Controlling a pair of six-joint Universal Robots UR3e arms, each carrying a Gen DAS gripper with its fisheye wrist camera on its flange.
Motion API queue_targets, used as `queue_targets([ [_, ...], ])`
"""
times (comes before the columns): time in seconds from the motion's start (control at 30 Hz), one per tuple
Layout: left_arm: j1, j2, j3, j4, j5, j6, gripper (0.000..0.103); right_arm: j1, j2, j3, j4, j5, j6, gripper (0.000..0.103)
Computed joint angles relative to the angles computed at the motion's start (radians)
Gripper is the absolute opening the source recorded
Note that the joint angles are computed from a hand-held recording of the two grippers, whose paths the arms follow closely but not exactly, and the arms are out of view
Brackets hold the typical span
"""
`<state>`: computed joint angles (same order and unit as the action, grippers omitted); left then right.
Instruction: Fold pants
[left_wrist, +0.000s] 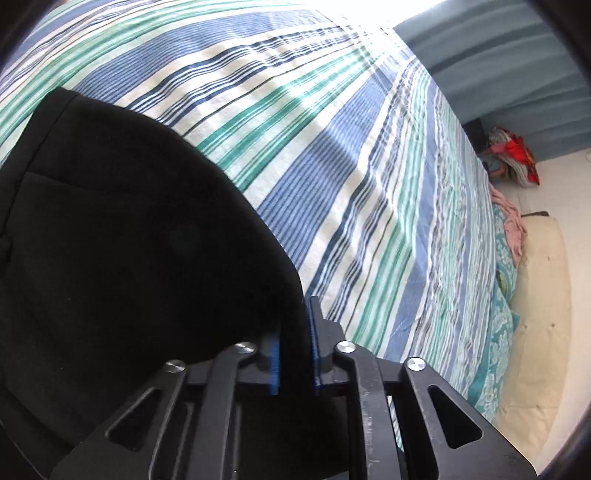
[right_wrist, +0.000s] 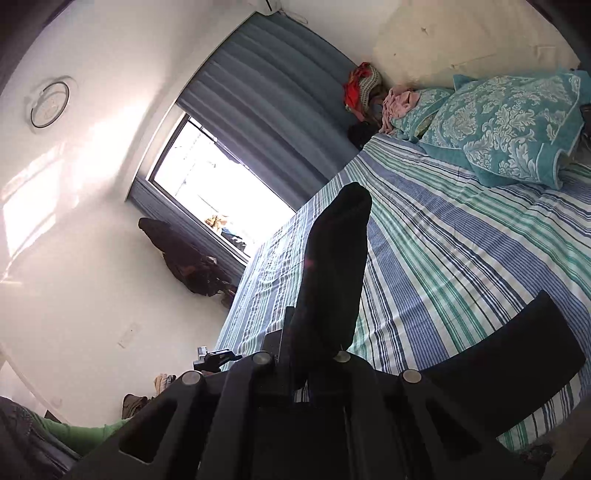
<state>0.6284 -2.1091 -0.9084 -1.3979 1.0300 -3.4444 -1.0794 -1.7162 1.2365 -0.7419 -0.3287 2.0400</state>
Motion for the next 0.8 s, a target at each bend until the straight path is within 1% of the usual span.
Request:
queue_targets([
  [0.03,0.027,0.053,-0.073,0.031,-0.039,0.004,0.006,-0.002,-0.005,0.03,-0.079,-0.015,0.048,0.004],
  [0.1,0.081,0.178,-0.188,0.058,-0.11,0.035,0.006,0.026,0.014,0.129,-0.36,-0.053,0.233,0.004],
  [0.13,0.12,0.273,-0.27,0.068,-0.159,0.075,0.006,0.048,0.043,0.168,-0.522,-0.074,0.347,0.004],
  [0.17,0.168,0.378,-0.35,0.064,-0.215,0.134,0.006,0.064,0.086,0.178,-0.645,-0.084,0.435,0.004],
  [0.2,0.22,0.482,-0.399,0.008,-0.255,0.219,0.006,0.069,0.113,0.187,-0.74,-0.083,0.505,0.004],
  [0.23,0.279,0.587,-0.409,-0.126,-0.268,0.341,0.006,0.065,0.133,0.19,-0.798,-0.07,0.548,0.004],
  [0.27,0.355,0.692,-0.455,-0.23,-0.301,0.472,0.007,0.057,0.16,0.166,-0.791,-0.052,0.558,0.004],
  [0.33,0.55,0.901,-0.509,-0.605,-0.309,0.794,0.007,0.034,0.192,0.149,-0.779,-0.06,0.582,0.004],
  [0.37,0.655,1.006,-0.577,-0.752,-0.292,0.938,0.008,0.031,0.21,0.137,-0.766,-0.092,0.583,0.004],
  [0.4,0.753,1.105,-0.662,-0.869,-0.24,1.06,0.008,0.032,0.225,0.141,-0.791,-0.159,0.592,0.004],
  [0.43,0.814,1.18,-0.754,-0.92,-0.164,1.122,0.007,0.038,0.239,0.165,-0.839,-0.238,0.616,0.005],
  [0.47,0.849,1.236,-0.853,-0.924,-0.094,1.144,0.007,0.05,0.265,0.186,-0.873,-0.319,0.632,0.005],
  [0.5,0.857,1.262,-0.94,-0.899,-0.046,1.131,0.007,0.063,0.294,0.203,-0.899,-0.404,0.644,0.005],
  [0.53,0.87,1.277,-0.991,-0.903,-0.012,1.127,0.006,0.076,0.32,0.217,-0.918,-0.487,0.66,0.005],
  [0.57,0.895,1.295,-1.012,-0.931,0.012,1.149,0.006,0.083,0.342,0.236,-0.936,-0.548,0.671,0.005],
  [0.6,0.894,1.296,-1.016,-0.931,0.013,1.159,0.006,0.081,0.351,0.258,-0.946,-0.585,0.671,0.005],
  [0.63,0.89,1.298,-1.005,-0.934,0.01,1.166,0.006,0.077,0.346,0.285,-0.966,-0.612,0.675,0.005],
  [0.7,0.908,1.295,-0.963,-0.986,0.008,1.214,0.006,0.048,0.334,0.307,-0.966,-0.605,0.674,0.005],
  [0.77,0.883,1.285,-0.954,-0.97,0.007,1.206,0.006,0.044,0.322,0.298,-0.958,-0.621,0.657,0.005],
  [0.8,0.896,1.286,-0.946,-0.987,0.015,1.229,0.006,0.047,0.323,0.29,-0.956,-0.635,0.646,0.005],
])
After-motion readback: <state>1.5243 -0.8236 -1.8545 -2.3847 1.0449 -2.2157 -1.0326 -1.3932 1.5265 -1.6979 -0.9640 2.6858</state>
